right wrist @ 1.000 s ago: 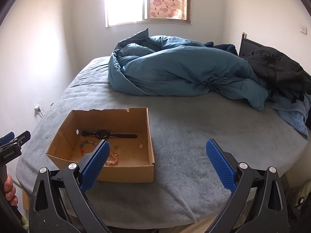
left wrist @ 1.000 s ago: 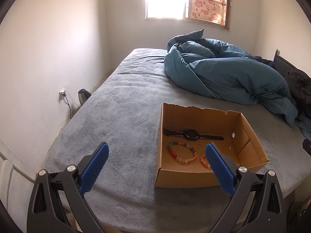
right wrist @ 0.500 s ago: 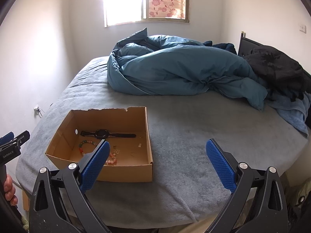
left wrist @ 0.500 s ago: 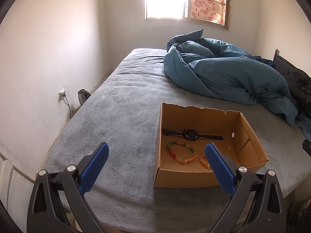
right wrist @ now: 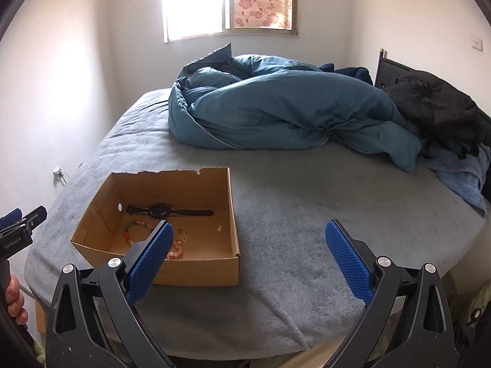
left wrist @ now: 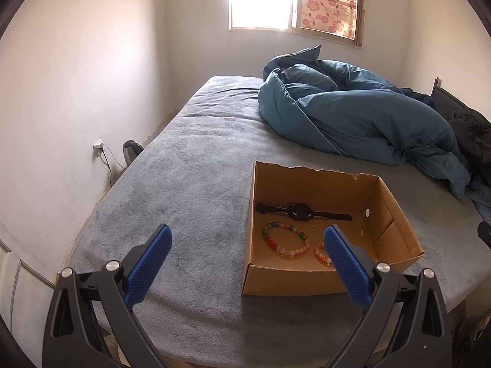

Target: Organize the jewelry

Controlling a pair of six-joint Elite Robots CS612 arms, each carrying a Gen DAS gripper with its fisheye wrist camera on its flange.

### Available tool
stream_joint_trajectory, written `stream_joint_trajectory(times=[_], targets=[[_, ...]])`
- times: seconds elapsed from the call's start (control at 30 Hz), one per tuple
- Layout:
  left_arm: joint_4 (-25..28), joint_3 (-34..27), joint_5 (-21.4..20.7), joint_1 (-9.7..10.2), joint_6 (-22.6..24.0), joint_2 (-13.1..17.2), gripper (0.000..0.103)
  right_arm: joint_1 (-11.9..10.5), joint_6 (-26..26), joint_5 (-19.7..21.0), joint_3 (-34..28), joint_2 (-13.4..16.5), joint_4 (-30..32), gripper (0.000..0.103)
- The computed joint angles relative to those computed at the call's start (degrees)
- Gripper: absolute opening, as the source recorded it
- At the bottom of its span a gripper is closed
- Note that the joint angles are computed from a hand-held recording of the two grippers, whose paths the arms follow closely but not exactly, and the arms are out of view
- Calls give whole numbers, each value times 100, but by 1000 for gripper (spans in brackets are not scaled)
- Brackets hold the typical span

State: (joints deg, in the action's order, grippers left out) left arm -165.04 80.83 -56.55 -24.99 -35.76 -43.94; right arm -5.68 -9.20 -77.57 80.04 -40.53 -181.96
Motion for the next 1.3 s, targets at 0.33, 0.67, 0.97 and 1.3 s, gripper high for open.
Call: stream_joint_trajectory(times=[0.33,0.67,0.97,1.3], targets=[[8,7,-5,-5,-16,1,97,-10,-26,11,15,-11,27,95],[11,12,-3,-12,-15,5,97,-13,-26,21,15,-11,30,95],[22,6,-4,-16,-23,5,97,-25,-35,34,20,-14,43,95],[6,15,18,-35,-28,8,97,-45,-27,83,23,-15,44,95]])
